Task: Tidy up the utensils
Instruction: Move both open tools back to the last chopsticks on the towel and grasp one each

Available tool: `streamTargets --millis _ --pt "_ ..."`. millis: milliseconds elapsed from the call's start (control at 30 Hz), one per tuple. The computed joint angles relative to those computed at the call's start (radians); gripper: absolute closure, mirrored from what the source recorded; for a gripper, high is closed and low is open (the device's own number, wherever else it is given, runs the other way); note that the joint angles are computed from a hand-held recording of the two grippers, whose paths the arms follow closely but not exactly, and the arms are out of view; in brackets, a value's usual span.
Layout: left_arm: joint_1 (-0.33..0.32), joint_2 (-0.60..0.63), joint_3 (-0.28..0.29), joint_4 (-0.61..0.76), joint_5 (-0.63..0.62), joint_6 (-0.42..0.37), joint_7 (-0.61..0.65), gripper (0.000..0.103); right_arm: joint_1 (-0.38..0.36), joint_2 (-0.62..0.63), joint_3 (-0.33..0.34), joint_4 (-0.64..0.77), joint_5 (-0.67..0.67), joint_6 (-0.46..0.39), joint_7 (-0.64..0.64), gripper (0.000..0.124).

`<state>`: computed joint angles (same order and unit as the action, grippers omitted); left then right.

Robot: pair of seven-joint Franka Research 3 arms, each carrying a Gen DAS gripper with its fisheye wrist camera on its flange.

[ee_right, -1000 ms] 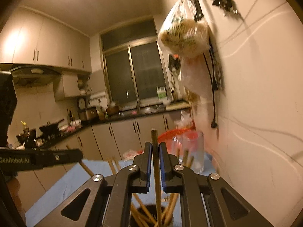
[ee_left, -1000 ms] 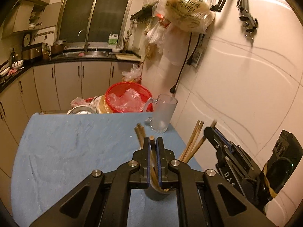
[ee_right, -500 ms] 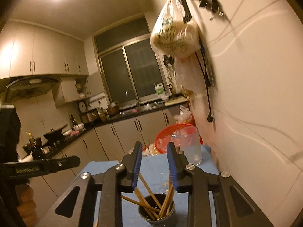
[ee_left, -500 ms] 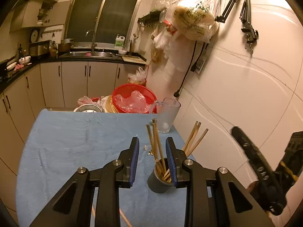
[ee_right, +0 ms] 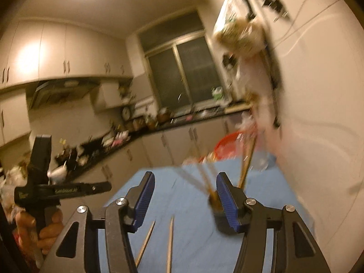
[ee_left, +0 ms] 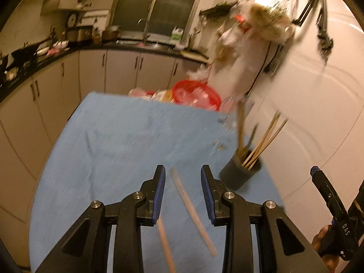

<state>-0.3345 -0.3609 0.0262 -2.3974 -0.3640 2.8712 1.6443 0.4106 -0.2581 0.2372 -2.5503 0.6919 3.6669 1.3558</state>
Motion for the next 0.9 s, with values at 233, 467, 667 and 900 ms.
streamTargets --millis 233,467,667,900 --pt "0.051 0.013 0.012 -0.086 -0.007 -0.054 -0.033 0.070 0.037 0.096 -0.023 0.031 -0.061 -0.180 0.041 0.064" --pt "0.080 0.043 0.004 -0.117 -0.039 -0.094 -0.018 0.070 0.041 0.179 -0.090 0.094 -0.288 -0.423 0.184 0.065" --pt "0.092 0.054 -0.007 -0.117 -0.065 -0.099 0.003 0.070 -0.034 0.271 -0.062 0.139 -0.633 -0.547 0.464 0.088" --pt "0.100 0.097 -0.014 -0.076 -0.099 -0.133 0.031 0.070 0.014 0.272 -0.120 0.138 -0.704 -0.617 0.568 0.117"
